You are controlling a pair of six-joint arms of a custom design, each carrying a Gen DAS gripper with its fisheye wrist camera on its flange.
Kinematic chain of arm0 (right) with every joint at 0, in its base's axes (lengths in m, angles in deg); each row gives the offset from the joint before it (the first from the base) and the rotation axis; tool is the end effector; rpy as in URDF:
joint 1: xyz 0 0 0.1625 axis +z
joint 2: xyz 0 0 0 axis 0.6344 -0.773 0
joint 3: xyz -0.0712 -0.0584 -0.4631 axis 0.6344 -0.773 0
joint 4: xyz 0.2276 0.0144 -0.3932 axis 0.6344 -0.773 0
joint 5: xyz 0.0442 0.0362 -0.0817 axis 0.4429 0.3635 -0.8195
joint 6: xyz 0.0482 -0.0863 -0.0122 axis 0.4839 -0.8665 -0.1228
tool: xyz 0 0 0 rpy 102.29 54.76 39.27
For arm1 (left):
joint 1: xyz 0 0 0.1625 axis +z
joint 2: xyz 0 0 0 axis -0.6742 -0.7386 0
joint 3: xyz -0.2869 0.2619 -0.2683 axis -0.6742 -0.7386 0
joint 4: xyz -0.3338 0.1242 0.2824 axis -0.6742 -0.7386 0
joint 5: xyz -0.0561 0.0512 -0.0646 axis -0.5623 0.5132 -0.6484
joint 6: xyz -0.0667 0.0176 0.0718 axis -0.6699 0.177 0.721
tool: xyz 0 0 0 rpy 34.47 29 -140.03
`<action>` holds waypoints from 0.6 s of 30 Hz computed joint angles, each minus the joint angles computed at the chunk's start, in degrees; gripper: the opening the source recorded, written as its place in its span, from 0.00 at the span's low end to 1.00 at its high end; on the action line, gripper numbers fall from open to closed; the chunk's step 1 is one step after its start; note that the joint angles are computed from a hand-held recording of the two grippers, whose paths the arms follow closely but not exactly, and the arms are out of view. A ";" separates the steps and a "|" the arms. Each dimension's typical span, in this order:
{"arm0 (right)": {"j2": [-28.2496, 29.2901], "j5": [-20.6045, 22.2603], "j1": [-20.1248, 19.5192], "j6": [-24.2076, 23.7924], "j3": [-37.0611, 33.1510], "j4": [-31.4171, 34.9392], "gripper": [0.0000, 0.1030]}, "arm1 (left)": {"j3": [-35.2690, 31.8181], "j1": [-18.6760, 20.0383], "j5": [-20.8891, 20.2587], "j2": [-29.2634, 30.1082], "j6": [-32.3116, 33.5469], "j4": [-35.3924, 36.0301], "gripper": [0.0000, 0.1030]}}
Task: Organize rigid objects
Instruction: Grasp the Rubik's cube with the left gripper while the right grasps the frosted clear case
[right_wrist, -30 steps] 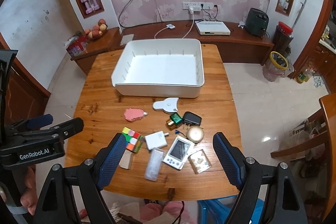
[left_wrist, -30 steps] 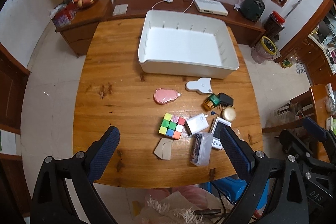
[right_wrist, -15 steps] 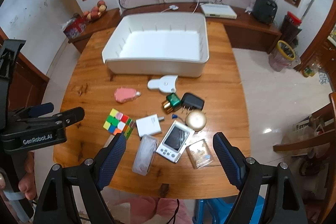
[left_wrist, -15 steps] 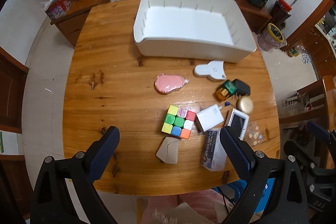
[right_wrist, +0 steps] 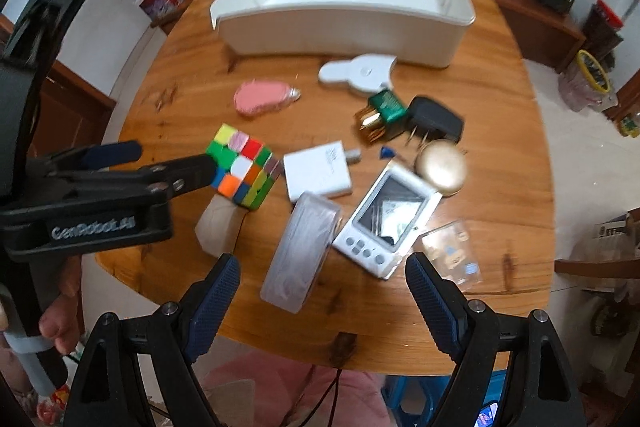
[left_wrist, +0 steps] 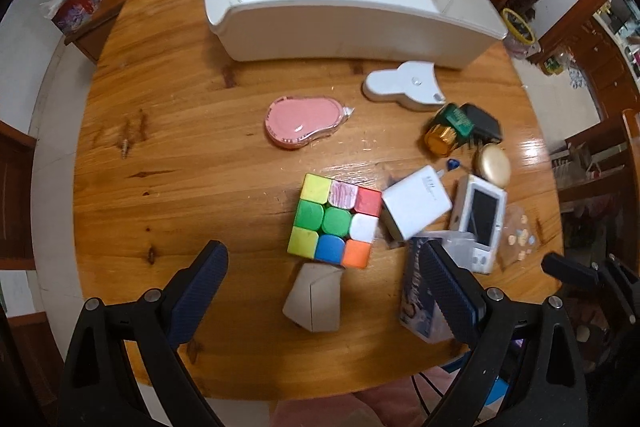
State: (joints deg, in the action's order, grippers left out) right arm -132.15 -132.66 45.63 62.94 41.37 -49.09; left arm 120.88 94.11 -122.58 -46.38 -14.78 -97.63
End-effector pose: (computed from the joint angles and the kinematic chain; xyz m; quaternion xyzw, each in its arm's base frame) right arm 0.0135 -0.7999 0.3044 0.1475 -0.9463 0.0496 0.2834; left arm -0.4008 -0.8235 -0.0879 0.0477 0.9329 -0.0924 0.3448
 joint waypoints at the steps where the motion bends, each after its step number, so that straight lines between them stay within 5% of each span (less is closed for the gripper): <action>1: 0.25 -0.06 -0.11 0.27 -0.13 0.60 0.83 | -0.70 0.29 0.06 0.54 0.22 0.32 0.94; 9: 1.98 -0.17 -0.98 3.47 -0.94 4.92 0.73 | -2.18 1.98 -0.05 2.38 1.69 -1.94 0.94; 18: 4.03 -0.74 -1.46 6.61 -1.62 6.46 0.56 | -7.14 3.13 -1.32 5.18 2.56 3.30 0.89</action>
